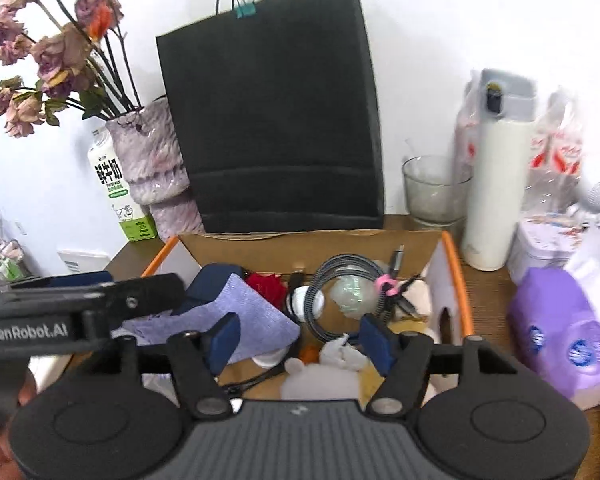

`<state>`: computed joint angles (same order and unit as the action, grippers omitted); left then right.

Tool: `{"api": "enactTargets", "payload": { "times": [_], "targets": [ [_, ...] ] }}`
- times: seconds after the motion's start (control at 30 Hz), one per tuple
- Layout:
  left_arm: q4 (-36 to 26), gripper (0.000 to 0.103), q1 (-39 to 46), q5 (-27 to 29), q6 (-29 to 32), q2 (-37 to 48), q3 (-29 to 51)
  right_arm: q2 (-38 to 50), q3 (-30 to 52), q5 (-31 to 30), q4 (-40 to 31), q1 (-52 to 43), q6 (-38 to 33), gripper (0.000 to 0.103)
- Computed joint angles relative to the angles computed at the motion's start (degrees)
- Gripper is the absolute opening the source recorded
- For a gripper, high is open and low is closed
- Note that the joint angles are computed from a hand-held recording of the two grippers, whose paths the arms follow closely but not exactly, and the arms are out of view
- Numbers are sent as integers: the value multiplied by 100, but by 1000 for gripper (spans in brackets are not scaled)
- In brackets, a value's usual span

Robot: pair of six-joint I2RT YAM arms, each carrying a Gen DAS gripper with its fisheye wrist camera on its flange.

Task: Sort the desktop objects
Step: 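Carry the purple pouch and white cap into the box, opening both tools, then withdraw both open tools from the box back over the table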

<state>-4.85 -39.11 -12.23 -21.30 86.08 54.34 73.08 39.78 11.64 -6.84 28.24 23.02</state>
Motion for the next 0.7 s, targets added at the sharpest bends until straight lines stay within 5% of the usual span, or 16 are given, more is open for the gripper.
{"api": "enactTargets", "payload": {
  "times": [0.2, 0.33, 0.53, 0.7],
  "targets": [
    [-262, 103, -716, -976, -510, -1518, -1398, -1392, -919, 884, -567, 813, 522, 70],
    [-494, 103, -2090, -2130, -1640, -2919, -2824, -2460, -1715, 2385, -1327, 2648, 1743, 76],
    [-2285, 103, -4798, -3985, -4240, -3617, -3556, -1569, -1711, 4098, -3345, 5953, 5721, 76],
    [-4381, 103, -6843, -4409, -7830, -2124, -3191, 752, -1061, 4228, -4681, 8008, 9075, 79]
  ]
}}
